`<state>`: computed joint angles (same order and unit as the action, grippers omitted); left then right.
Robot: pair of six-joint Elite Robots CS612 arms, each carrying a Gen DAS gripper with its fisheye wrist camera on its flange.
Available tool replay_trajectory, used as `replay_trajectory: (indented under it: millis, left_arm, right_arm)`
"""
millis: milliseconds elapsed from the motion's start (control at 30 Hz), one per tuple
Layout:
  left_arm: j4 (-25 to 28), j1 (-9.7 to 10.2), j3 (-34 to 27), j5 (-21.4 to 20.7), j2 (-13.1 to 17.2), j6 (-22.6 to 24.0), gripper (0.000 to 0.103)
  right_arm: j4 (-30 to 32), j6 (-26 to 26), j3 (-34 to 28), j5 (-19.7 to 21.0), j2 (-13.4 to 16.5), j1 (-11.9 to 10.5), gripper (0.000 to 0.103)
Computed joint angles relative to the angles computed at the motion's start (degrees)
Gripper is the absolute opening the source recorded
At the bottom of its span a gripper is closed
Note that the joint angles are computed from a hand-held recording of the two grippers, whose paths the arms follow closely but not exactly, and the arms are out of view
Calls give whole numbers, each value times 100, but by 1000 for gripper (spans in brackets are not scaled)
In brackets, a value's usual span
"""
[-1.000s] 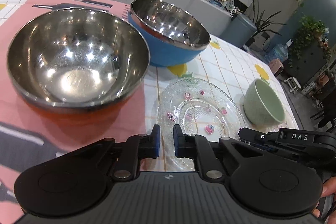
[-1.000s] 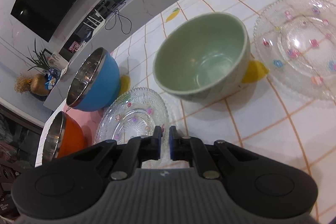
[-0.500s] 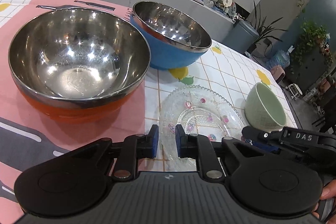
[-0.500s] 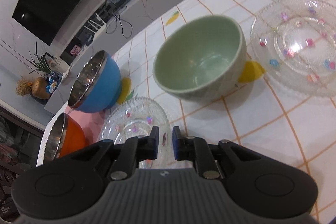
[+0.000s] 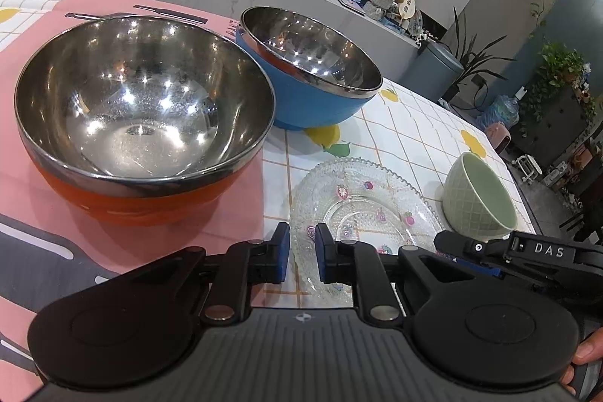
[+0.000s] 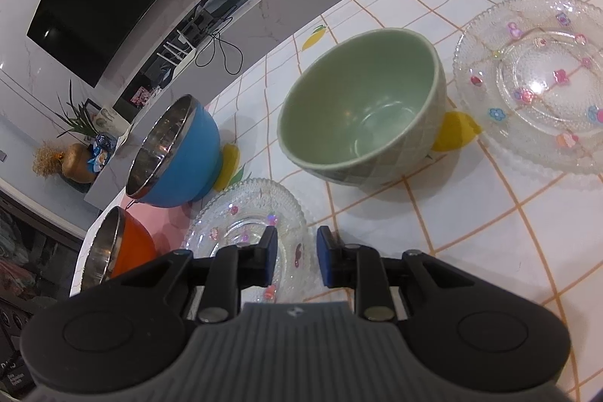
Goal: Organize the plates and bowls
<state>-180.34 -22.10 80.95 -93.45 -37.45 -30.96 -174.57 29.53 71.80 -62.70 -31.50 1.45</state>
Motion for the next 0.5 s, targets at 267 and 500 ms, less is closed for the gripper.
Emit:
replay_trajectory:
  millis: [267, 500]
  left_arm:
    - [4, 31, -23, -109, 11, -219, 13]
    - [10, 22, 16, -24, -29, -353, 11]
  right_arm:
    - [-18, -48, 9, -65, 11, 2, 6]
    - [11, -6, 48, 37, -18, -13, 5]
